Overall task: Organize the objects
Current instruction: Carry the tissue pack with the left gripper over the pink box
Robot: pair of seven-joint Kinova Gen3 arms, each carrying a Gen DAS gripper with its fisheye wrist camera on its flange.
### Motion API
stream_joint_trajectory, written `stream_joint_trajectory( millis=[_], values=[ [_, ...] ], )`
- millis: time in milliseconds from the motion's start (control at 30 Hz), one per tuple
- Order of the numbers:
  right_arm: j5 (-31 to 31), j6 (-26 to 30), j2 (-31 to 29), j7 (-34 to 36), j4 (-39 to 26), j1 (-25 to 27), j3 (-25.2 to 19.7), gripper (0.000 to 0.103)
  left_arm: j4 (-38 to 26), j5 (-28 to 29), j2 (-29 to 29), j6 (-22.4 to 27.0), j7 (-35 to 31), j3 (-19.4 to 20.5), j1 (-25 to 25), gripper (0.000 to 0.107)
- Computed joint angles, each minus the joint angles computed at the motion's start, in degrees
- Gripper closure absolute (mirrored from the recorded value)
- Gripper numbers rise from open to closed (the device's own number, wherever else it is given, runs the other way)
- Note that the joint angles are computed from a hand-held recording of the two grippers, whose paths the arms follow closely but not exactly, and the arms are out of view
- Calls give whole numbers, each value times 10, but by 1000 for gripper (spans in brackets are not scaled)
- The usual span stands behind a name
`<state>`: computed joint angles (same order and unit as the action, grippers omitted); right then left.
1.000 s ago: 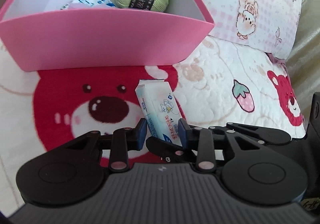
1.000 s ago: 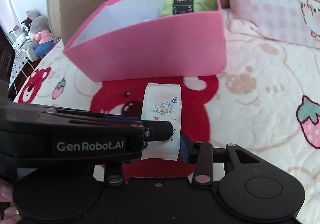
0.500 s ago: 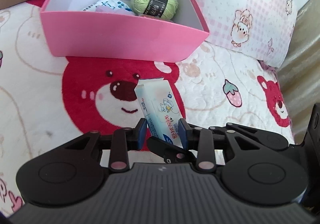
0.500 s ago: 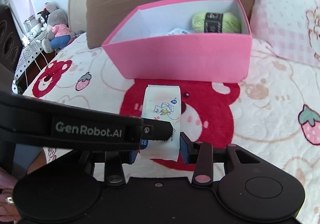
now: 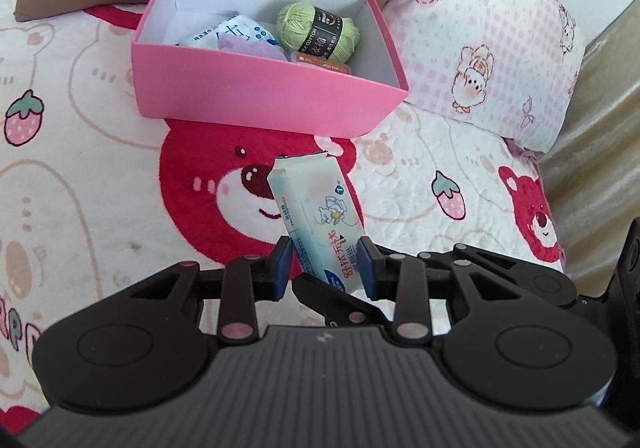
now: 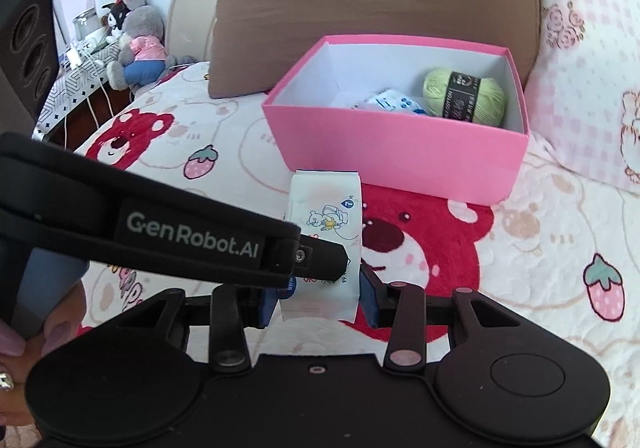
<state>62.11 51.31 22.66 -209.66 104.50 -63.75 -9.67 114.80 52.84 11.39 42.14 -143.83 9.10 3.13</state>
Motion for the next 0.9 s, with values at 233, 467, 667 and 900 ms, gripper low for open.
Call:
stream_joint_trajectory(
  millis=[233, 467, 667, 900],
  values=[
    [-7, 27, 5, 26, -27, -7, -1, 57, -3, -1, -18, 13, 13, -8, -6, 75],
    [-2, 40, -2, 34, -39, -10, 0, 57, -19, -21, -37, 21, 40, -16, 0, 75],
    [-22, 51, 1, 76, -62, -3, 0, 57, -13, -1, -42, 9, 37, -18, 3, 73],
    [-19, 53, -6, 109, -69, 1, 4, 57, -23, 35, -35, 38, 19, -27, -15, 73]
  ],
)
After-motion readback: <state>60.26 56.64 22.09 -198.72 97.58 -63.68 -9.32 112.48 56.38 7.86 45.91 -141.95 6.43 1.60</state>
